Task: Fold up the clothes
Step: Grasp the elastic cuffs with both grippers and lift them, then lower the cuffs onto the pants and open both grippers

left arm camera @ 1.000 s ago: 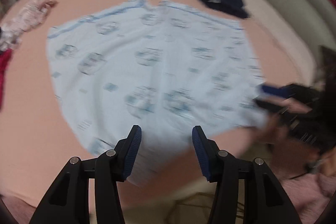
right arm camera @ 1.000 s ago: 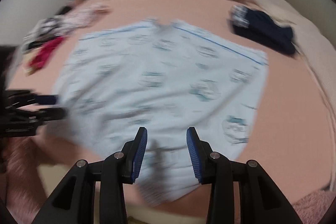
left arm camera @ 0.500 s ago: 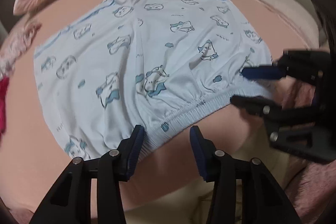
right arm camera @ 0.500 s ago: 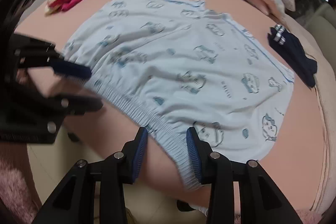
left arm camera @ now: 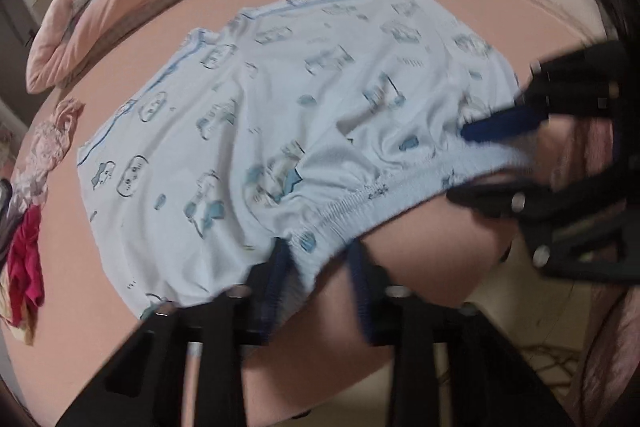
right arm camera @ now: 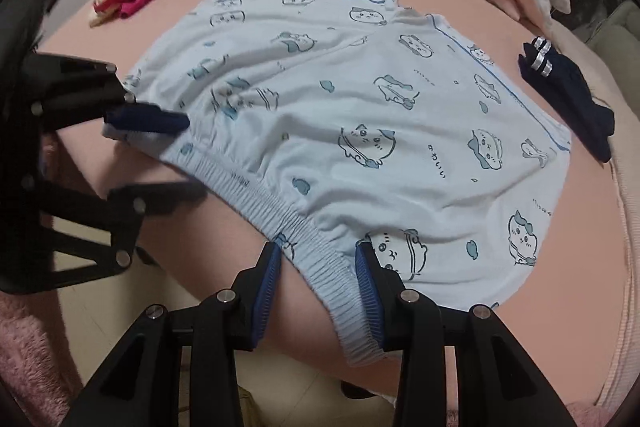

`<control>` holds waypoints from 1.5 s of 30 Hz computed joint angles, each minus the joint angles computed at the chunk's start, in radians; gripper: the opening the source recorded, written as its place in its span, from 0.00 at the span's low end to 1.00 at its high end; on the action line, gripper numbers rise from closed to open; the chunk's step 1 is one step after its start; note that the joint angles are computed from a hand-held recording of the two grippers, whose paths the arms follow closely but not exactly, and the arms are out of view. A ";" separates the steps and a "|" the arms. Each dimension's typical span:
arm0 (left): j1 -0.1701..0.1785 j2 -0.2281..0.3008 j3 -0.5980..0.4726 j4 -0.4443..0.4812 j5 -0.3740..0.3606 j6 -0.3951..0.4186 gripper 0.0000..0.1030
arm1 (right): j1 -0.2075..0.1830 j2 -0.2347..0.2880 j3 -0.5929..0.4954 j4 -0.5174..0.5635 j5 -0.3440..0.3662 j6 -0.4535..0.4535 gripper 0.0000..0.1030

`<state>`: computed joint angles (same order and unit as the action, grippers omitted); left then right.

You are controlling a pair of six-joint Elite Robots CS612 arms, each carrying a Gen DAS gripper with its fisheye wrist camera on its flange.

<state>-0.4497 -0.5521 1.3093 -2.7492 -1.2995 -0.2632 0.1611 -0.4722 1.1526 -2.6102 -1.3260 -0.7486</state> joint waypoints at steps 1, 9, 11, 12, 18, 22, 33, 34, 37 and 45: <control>0.006 -0.002 0.002 -0.019 -0.021 -0.022 0.14 | 0.001 0.002 -0.002 -0.005 0.001 0.009 0.37; 0.027 0.005 -0.012 -0.062 -0.097 -0.096 0.12 | -0.007 0.027 -0.052 -0.012 0.050 0.132 0.33; 0.037 0.017 -0.025 -0.041 -0.132 -0.122 0.13 | -0.007 0.037 -0.076 0.020 0.055 0.152 0.33; 0.044 0.021 -0.026 -0.047 -0.156 -0.146 0.13 | -0.007 0.043 -0.089 0.045 0.052 0.156 0.33; 0.102 0.008 0.046 -0.212 -0.375 -0.343 0.14 | -0.025 0.031 -0.089 0.115 0.109 0.189 0.34; 0.103 -0.010 0.090 -0.266 -0.360 -0.401 0.19 | -0.047 0.004 -0.047 0.081 0.232 0.205 0.35; 0.099 -0.021 0.114 -0.325 -0.359 -0.418 0.41 | -0.030 0.006 -0.058 0.147 0.144 0.183 0.37; 0.096 -0.024 0.114 -0.299 -0.327 -0.411 0.41 | -0.033 0.000 -0.047 0.127 0.166 0.180 0.37; 0.087 -0.015 0.083 -0.187 -0.278 -0.386 0.41 | -0.043 -0.019 -0.006 0.044 0.250 0.159 0.37; 0.070 0.006 0.027 -0.110 -0.120 -0.324 0.41 | -0.016 0.004 -0.036 0.076 0.076 0.137 0.37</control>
